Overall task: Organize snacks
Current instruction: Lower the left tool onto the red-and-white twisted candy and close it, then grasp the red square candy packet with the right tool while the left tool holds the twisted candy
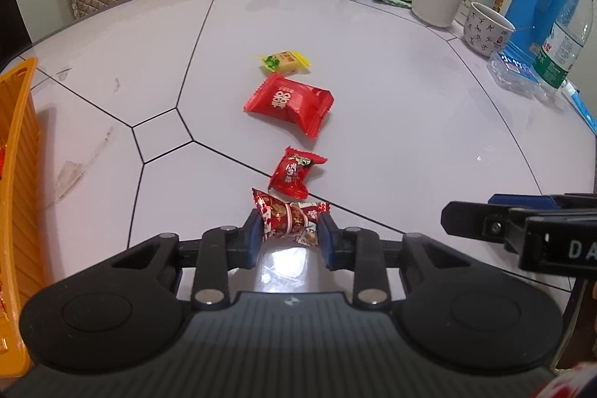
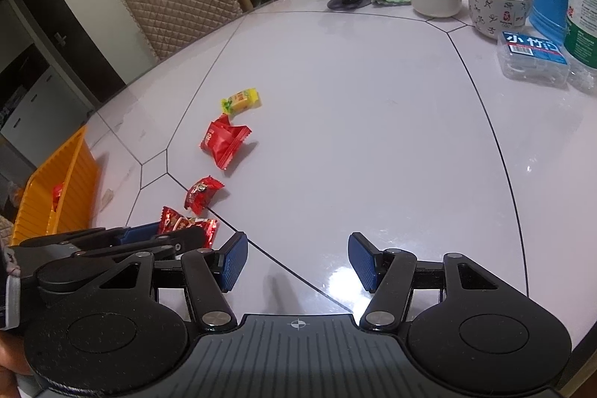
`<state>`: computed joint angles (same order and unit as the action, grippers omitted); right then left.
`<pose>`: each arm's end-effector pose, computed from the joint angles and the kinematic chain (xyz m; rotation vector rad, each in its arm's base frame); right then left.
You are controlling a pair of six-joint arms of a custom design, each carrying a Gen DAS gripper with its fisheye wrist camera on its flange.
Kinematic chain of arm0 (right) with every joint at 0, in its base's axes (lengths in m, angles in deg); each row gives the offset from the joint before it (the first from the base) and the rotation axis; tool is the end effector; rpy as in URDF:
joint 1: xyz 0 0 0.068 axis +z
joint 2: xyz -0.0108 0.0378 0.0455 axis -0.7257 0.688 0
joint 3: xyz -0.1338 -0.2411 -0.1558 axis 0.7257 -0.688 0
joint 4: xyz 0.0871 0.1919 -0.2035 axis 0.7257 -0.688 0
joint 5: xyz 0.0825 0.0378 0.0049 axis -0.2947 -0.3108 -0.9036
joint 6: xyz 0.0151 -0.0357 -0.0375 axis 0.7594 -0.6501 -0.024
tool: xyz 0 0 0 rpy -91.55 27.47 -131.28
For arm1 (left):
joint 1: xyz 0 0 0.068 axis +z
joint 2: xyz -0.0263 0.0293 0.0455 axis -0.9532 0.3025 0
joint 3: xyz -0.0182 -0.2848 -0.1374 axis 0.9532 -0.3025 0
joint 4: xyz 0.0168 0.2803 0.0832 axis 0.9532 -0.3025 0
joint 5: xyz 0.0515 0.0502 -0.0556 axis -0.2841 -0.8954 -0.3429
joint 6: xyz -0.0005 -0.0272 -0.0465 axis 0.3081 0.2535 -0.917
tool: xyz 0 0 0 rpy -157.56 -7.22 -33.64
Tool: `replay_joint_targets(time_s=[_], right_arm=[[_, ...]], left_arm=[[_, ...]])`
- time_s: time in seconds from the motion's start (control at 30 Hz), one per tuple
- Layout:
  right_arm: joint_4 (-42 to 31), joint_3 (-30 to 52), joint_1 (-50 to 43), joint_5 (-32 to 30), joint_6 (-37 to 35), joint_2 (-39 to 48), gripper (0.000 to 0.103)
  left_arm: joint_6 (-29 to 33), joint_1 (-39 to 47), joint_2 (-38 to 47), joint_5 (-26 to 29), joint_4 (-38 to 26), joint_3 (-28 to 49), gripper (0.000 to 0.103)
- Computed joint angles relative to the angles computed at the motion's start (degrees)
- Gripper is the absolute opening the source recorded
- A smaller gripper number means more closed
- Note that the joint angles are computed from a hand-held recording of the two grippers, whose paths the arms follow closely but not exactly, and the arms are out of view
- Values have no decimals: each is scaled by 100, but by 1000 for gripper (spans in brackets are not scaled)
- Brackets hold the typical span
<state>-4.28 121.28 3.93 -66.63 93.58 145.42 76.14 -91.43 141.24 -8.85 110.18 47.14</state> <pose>0.2089 0.2339 0.0395 0.2705 2.4538 0.3863 0.2621 -0.0929 0.0281 0.4110 2.4893 -0.2264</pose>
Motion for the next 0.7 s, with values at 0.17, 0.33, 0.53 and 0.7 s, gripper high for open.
replay_joint_targets(time_s=[0.17,0.33,0.53,0.7], right_arm=[[87,151,-55,-51,-270,92,60],[223,406,-173,-126,-862,230,60],[635,848,-452,-405,-1896,549,60],[630,1427,-713,-761,-2831,945,60]], left_arm=[[105,332,-316,121,-146,-116,28],[178,786,-707,172,-374,-174,28],[209,1275,-964,189,-603,-83,28],[233,1518,-1074,171,-676,31,28]])
